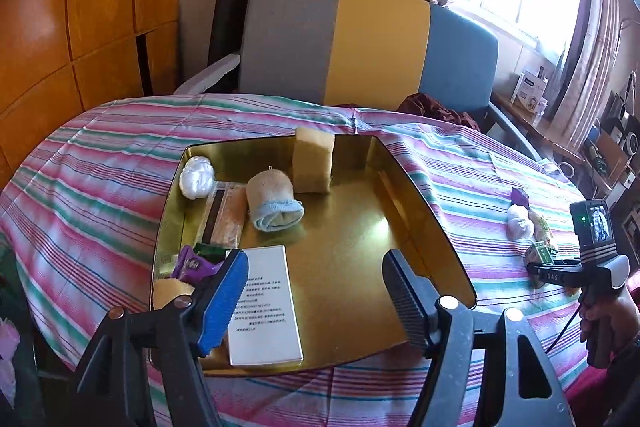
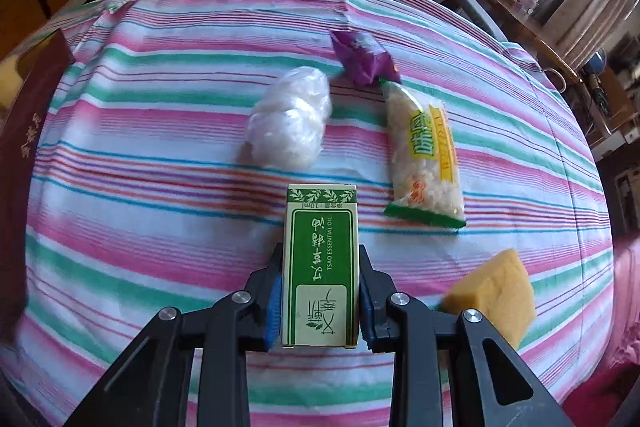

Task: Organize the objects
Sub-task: 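Carry the green printed box into the gold tray and open the right gripper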

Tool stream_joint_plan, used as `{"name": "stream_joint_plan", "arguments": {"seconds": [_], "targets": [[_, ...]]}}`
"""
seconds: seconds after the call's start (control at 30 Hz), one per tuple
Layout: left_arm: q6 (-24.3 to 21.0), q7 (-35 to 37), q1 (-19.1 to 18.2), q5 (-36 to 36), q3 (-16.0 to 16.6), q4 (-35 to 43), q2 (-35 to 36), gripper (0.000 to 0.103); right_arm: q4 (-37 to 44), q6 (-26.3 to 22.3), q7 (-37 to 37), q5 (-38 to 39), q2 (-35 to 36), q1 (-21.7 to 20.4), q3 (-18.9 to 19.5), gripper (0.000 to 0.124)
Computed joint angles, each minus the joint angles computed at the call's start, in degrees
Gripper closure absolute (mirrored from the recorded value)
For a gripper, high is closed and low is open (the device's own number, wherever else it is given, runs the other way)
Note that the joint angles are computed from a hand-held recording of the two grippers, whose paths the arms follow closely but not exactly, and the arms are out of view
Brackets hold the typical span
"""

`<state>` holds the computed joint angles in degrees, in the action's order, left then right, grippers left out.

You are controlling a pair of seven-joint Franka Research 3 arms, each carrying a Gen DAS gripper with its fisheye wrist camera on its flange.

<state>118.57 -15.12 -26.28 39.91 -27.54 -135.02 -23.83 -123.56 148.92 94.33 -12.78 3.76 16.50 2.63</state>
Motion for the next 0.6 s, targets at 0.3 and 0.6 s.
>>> {"name": "stream_joint_plan", "arguments": {"seconds": [0.3,0.6], "targets": [[0.59,-1.64,-0.42,-1.63,0.19,-2.94,-2.56,0.033,-4.94,0.36,-7.36,14.46,-5.18,1.19,2.46,0.093],[-0.19,-4.10,-0.79,-4.49,0.04,-7.27,-7.56,0.036,-5.32,3.63,-17.37,27.55,-9.10,4.77,4.03,0.093]]}}
